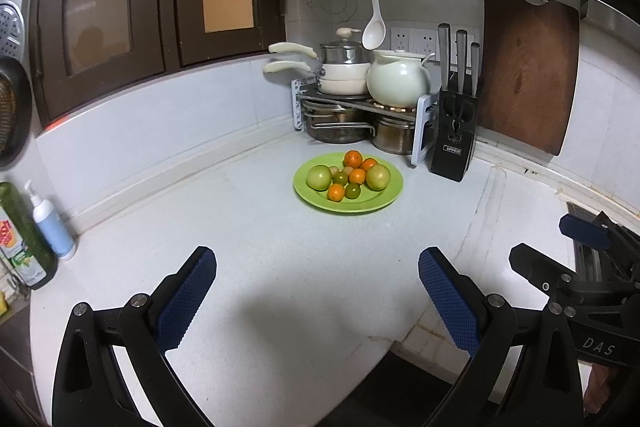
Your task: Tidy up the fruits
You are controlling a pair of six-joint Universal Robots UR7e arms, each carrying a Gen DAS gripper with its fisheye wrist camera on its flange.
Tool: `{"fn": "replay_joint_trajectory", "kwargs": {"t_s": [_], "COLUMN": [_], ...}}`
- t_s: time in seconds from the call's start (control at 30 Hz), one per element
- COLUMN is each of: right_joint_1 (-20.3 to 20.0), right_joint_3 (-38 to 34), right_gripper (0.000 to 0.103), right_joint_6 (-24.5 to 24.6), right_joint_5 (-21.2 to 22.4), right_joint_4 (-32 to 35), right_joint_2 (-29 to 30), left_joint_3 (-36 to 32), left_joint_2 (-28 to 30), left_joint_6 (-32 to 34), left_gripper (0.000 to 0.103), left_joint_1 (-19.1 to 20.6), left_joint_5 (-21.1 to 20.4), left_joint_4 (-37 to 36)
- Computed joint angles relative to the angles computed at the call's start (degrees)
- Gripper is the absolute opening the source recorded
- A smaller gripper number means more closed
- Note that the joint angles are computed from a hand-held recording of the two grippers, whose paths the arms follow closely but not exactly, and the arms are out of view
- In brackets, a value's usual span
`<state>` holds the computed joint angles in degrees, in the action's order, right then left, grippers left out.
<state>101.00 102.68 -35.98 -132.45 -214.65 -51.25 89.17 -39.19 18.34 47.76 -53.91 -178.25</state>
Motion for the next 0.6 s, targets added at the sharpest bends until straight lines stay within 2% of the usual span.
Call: {"fn": "replay_joint_trajectory", "kwargs": {"t_s": [0.6], "right_joint_1": [1.6], "right_joint_3": [5.5], "right_gripper": [0.085], "right_joint_6": [-1.5], "right_joint_5": [-0.4], "right_joint_4": [-5.1], "right_joint_2": [-2.3], "left_joint_3": [7.6], "left_joint_2": [-3.2], "left_joint_6": [-0.9], "left_gripper": [0.103], "left_joint_1": [-2.6], "left_joint_5": [3.2], "left_joint_4": [-6.3]}}
